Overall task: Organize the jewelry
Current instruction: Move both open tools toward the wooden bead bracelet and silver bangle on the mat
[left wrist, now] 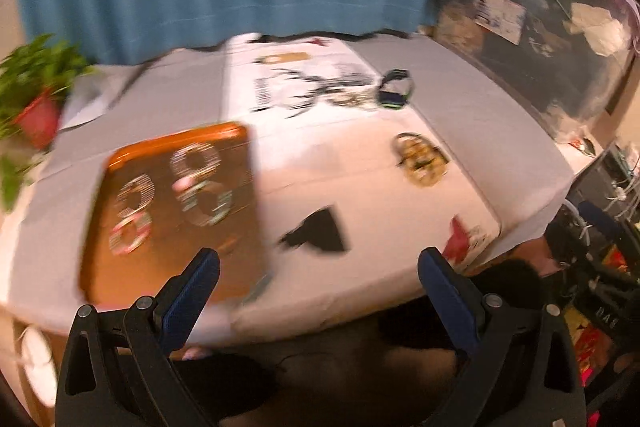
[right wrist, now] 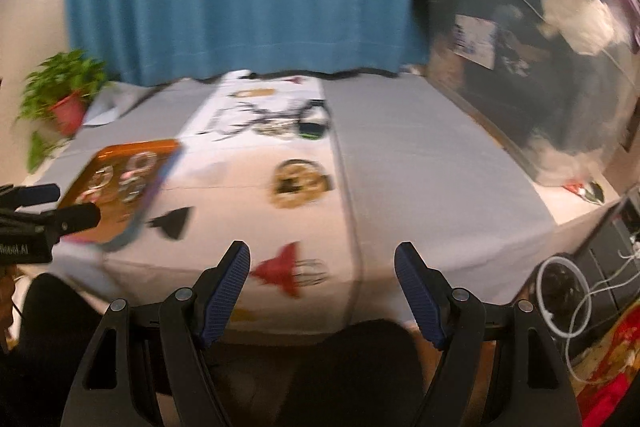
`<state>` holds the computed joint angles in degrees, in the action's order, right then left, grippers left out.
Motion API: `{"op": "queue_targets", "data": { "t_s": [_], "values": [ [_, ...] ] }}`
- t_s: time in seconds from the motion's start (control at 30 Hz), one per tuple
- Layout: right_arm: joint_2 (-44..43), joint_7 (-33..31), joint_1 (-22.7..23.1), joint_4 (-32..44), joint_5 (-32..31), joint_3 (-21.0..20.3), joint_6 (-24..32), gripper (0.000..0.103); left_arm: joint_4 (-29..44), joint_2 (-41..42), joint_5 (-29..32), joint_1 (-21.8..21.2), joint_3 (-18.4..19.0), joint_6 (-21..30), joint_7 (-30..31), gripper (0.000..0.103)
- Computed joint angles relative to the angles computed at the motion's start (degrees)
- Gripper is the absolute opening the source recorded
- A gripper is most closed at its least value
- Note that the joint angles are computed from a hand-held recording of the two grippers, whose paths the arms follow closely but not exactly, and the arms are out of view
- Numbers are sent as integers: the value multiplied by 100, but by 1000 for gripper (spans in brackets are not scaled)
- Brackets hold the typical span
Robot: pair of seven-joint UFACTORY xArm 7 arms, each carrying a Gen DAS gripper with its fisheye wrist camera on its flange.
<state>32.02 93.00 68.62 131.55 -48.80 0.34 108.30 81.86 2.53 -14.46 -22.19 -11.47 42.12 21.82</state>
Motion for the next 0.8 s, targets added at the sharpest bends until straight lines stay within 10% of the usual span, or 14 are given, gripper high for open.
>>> {"op": "queue_targets", "data": {
  "t_s": [0.3, 0.8],
  "values": [
    [-1856, 830, -1120, -3066, 304, 486, -1176, 76, 2814, 2543, 1252, -1028, -89, 1006, -741, 99],
    [-2448, -75, -3132, -4508, 268, 904, -3443, 76, 5340, 4336, 1695, -1553, 407, 2207, -1005, 100]
  ]
}}
